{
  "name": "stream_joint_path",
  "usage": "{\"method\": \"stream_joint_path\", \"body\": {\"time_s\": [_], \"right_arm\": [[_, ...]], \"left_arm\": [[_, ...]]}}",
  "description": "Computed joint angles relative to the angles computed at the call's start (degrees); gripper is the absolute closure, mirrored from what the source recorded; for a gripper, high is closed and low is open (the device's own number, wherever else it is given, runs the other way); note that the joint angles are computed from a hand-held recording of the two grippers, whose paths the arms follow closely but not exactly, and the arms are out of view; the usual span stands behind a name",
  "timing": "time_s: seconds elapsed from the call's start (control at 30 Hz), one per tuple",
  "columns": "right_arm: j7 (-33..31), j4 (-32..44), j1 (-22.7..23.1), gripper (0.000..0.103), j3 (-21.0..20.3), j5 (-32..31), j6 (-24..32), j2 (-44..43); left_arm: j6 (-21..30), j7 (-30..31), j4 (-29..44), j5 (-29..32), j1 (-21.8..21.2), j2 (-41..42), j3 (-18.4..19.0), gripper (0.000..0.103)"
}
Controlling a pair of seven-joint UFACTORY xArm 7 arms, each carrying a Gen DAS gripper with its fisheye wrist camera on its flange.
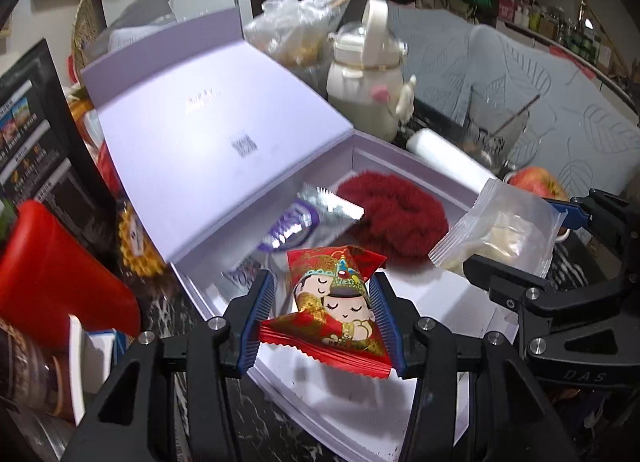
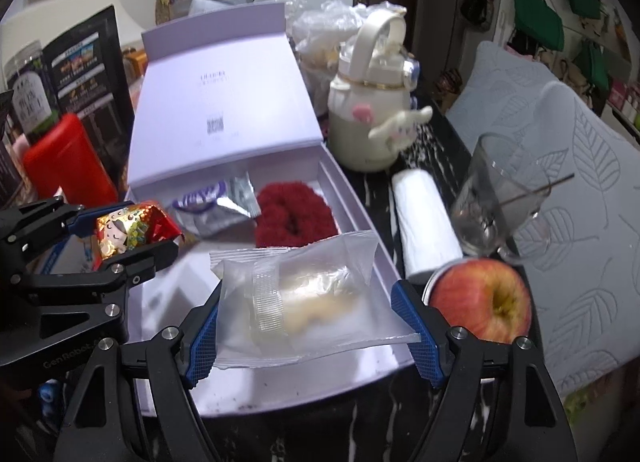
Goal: Organize soft objects
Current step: 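Carry the red packet and zip bag with both grippers over the gift box, then open both grippers to drop the red packet and zip bag into the box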
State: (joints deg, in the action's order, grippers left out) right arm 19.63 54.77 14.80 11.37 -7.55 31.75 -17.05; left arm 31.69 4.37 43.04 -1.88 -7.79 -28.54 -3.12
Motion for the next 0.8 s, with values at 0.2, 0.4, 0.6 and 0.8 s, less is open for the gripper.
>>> {"method": "stream_joint_path", "body": {"time_s": [0.2, 0.4, 0.6, 0.8], "right_arm": [[0.0, -1.43, 0.33, 0.024, -0.07, 0.45, 0.57, 0.24], [0.16, -1.88, 0.42, 0.024, -0.17, 0.65, 1.14, 1.05], [1.48, -1.14, 0.03, 0.023, 0.86, -2.48, 2.23, 1.8], [2.48, 0.23, 0.34, 0.022, 0.92, -4.1, 4.12, 2.8]], "left_arm": [[1.91, -0.79, -0.55, 0.5, 0.39, 0.91, -0.26, 0.054], [3.49, -1.76, -0.55, 1.16, 0.84, 2.18, -0.55, 0.054], [3.78, -2.99, -0.57, 2.08, 1.19, 3.17, -0.95, 0.054], [4.7, -3.04, 0.04, 2.27, 0.85, 3.63, -0.75, 0.053]]}}
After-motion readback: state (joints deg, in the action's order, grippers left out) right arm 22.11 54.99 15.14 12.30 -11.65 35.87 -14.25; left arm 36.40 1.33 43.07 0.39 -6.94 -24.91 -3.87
